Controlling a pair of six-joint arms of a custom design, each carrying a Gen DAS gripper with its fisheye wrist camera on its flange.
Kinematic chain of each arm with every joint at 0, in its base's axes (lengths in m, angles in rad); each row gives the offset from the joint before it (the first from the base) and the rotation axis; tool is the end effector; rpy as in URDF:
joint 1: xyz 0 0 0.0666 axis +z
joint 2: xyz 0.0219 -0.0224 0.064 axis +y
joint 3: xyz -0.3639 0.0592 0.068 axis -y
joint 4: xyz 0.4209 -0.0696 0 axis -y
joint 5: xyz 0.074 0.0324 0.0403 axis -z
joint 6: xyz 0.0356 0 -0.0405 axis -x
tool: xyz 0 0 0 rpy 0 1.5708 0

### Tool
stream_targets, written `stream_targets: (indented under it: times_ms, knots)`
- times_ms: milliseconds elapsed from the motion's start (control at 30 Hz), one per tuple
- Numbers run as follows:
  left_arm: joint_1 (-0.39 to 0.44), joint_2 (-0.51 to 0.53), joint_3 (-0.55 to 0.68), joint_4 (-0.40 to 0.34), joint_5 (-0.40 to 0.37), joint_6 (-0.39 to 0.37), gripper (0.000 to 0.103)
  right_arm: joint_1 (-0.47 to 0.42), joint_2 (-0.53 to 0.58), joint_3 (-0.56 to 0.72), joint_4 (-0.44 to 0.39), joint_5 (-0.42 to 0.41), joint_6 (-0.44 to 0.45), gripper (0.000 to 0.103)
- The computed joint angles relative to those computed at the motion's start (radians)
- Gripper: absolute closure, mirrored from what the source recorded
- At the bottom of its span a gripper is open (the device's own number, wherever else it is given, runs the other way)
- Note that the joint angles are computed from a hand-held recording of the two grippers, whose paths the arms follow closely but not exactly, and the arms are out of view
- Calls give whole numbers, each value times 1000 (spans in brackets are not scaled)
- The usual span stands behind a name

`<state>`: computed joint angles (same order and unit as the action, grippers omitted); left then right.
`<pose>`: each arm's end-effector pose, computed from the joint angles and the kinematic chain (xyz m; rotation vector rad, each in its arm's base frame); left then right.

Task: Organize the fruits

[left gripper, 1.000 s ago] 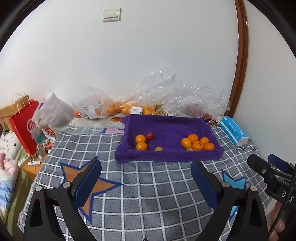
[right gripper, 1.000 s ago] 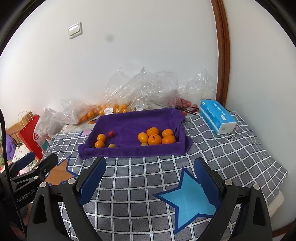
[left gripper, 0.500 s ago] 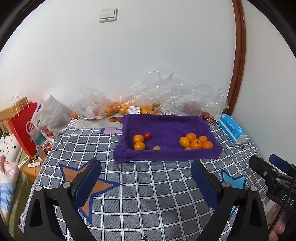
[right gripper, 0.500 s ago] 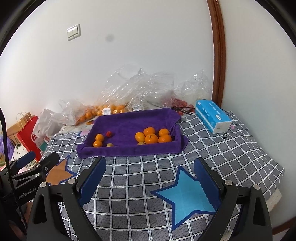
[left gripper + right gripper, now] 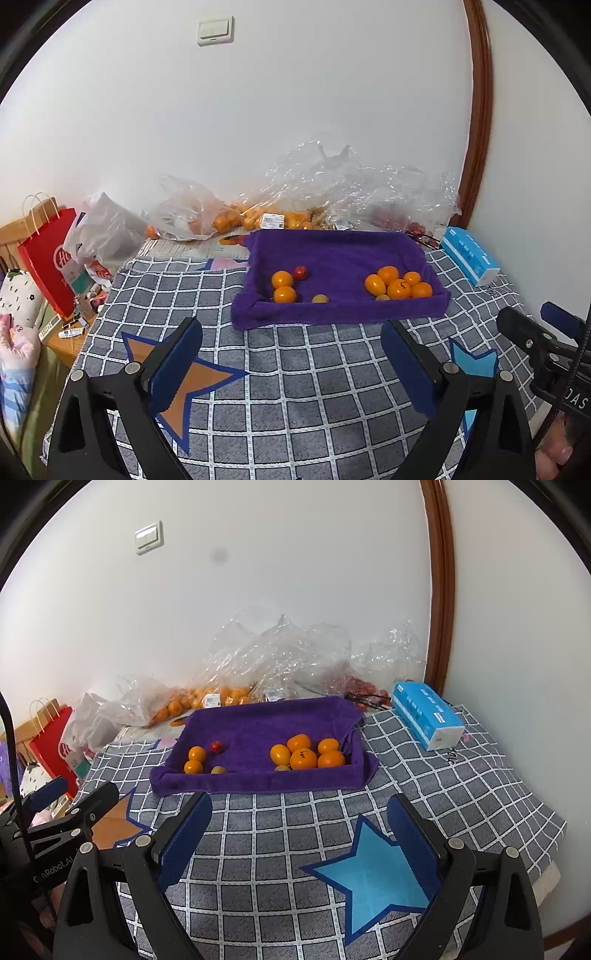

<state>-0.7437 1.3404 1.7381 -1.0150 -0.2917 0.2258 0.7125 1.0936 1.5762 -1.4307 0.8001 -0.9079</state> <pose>0.3607 -0.3185 0.6007 0.3951 2.1319 -0.2393 0.2784 0.2062 0.6000 0.5021 2.1163 -0.1258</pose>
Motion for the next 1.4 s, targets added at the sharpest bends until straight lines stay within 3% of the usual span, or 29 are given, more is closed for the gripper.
stream_targets:
  times_ms: [700,1400]
  knots:
    - [22,-4,-10,-1,26,8,5,2,6,-4,1,-1,-25,8]
    - [39,5,-2,-3,31,22,5,-12,23,1,31,-28,22,8]
